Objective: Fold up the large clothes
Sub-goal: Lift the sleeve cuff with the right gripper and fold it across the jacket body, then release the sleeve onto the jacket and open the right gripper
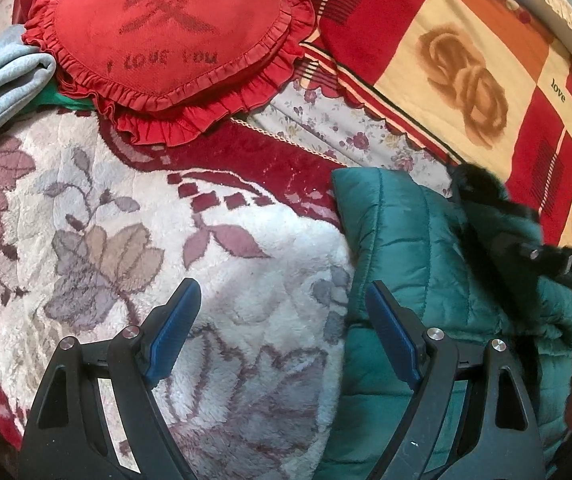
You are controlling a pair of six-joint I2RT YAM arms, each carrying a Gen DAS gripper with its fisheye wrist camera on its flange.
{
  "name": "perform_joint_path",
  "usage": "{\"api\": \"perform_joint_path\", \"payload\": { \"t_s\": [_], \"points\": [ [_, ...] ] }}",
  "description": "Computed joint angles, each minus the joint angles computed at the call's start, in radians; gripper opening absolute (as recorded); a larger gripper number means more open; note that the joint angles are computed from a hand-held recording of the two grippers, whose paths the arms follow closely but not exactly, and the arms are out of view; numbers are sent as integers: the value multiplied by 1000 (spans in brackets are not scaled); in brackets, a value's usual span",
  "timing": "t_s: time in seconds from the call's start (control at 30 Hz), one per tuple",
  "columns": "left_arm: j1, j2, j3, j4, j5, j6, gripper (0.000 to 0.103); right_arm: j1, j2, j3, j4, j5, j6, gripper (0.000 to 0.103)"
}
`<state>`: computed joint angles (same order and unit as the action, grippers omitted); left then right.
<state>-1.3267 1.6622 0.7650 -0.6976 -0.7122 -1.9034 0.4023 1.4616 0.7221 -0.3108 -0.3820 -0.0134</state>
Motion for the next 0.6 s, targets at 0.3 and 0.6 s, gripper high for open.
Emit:
{"api": "perform_joint_path", "payload": {
  "t_s": [0.3,0.6],
  "points": [
    [2,-2,-14,26,9,5,84,22,66,-30,60,-11,20,13],
    [-1,-2,-5,19,9,-2,84,21,129,-9,61,-64,32,59]
  ]
}}
